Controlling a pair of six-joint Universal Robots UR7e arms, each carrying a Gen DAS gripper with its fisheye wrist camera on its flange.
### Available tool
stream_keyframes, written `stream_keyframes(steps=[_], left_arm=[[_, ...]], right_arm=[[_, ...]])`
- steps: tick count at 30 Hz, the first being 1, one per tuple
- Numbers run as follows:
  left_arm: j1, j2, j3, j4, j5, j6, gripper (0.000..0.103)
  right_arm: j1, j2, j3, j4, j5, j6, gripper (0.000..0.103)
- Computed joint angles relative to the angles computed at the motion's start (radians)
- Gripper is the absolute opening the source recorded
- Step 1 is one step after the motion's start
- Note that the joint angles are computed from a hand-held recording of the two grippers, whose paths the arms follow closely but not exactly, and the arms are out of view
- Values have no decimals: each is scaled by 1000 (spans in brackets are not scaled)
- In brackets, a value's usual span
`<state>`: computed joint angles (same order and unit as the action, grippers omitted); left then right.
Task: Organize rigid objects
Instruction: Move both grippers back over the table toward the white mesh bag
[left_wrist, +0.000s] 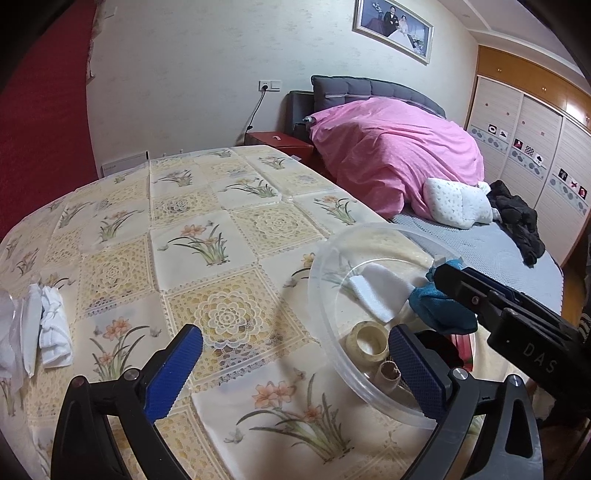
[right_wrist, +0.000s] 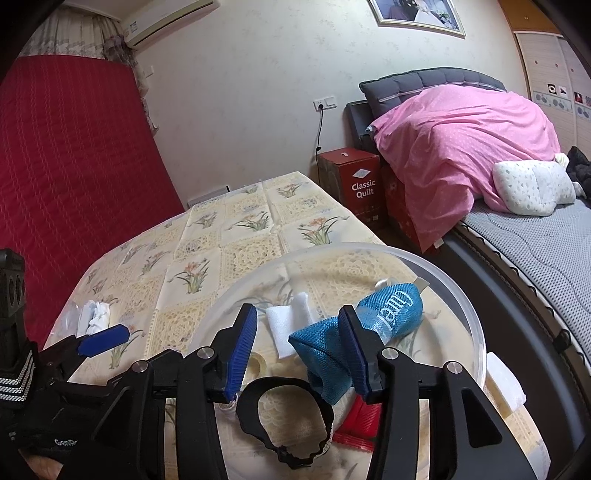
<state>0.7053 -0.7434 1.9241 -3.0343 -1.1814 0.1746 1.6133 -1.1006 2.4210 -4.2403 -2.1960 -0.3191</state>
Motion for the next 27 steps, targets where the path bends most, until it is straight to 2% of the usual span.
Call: stream_keyframes(steps=[8, 14, 27], left_arm=[[15, -15, 7, 2, 15, -10, 103], [34, -33, 11, 4, 34, -21, 103], [88, -94, 40, 7, 101, -40, 103]], right_arm=[[25, 22, -9, -29, -25, -30, 48], [51, 47, -25, -58, -44, -68, 54], [97, 91, -74, 4, -34, -70, 57]])
